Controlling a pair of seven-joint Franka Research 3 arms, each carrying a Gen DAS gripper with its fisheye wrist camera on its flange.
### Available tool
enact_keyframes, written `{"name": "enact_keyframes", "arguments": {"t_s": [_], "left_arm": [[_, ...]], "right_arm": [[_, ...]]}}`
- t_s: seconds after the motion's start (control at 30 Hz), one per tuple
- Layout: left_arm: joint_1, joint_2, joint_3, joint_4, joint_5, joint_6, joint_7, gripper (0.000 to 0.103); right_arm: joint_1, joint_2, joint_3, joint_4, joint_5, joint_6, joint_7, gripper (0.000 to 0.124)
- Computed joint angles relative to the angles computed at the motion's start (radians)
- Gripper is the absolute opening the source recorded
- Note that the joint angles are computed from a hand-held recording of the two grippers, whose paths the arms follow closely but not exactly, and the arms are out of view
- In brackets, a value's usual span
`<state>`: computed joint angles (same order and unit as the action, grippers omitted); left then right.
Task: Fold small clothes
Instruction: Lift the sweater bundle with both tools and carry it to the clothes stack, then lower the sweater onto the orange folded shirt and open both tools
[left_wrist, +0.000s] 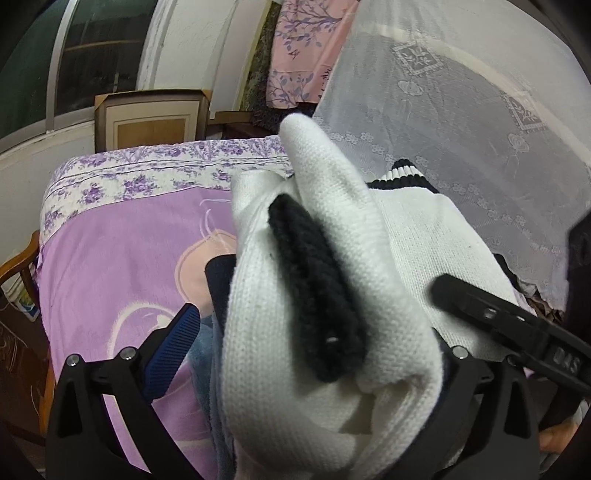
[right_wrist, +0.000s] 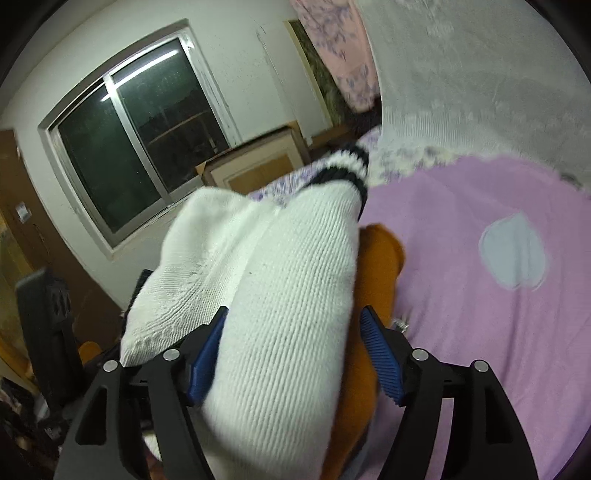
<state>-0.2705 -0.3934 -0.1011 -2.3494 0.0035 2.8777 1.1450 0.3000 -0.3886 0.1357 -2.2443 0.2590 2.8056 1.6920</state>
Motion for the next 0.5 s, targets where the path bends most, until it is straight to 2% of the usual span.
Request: {"name": "enact_keyframes", "arguments": {"t_s": [0.07,0.13,0.2,0.23,0.3,0.4,0.5], "left_arm": [[-0.005,-0.011,0.011,0.003,-0.016,-0.023,-0.003,0.099],[-0.018,-0.03,0.029,-0.001,-0.043,-0.033,0.005,0.099],[-0.001,-0.044,0.023,0.004,-0.036,-0.036,-0.002,0.099],[0.012,-0.048,0.015,0.013,-0.024,-0.037,-0.01,0.099],[0.024,-0.039,0.011,0.039,-0.013,-0.048,-0.018,0.099],[0.063,0.015,-0.017,0.109,0.034,-0.111,-0.04,0.099],[0.031,0.045,0.014,0.12,-0.02,-0.118,0.005,0.099]], "right_arm": [[-0.042,-0.029,0.039,-0.021,-0.064,0.029,0.03,0.072],[-0.116,-0.062,0.103,-0.038,-0.163,0.05,0.088,0.072],[-0.18,-0.073,0.153,-0.032,-0.246,0.045,0.14,0.072],[-0.188,-0.066,0.157,-0.019,-0.265,0.032,0.156,0.07],[-0.164,-0.05,0.131,-0.002,-0.259,0.018,0.163,0.064],[-0.143,-0.036,0.107,0.007,-0.261,0.006,0.169,0.063],[-0.104,-0.023,0.072,0.011,-0.236,-0.019,0.145,0.063]]}}
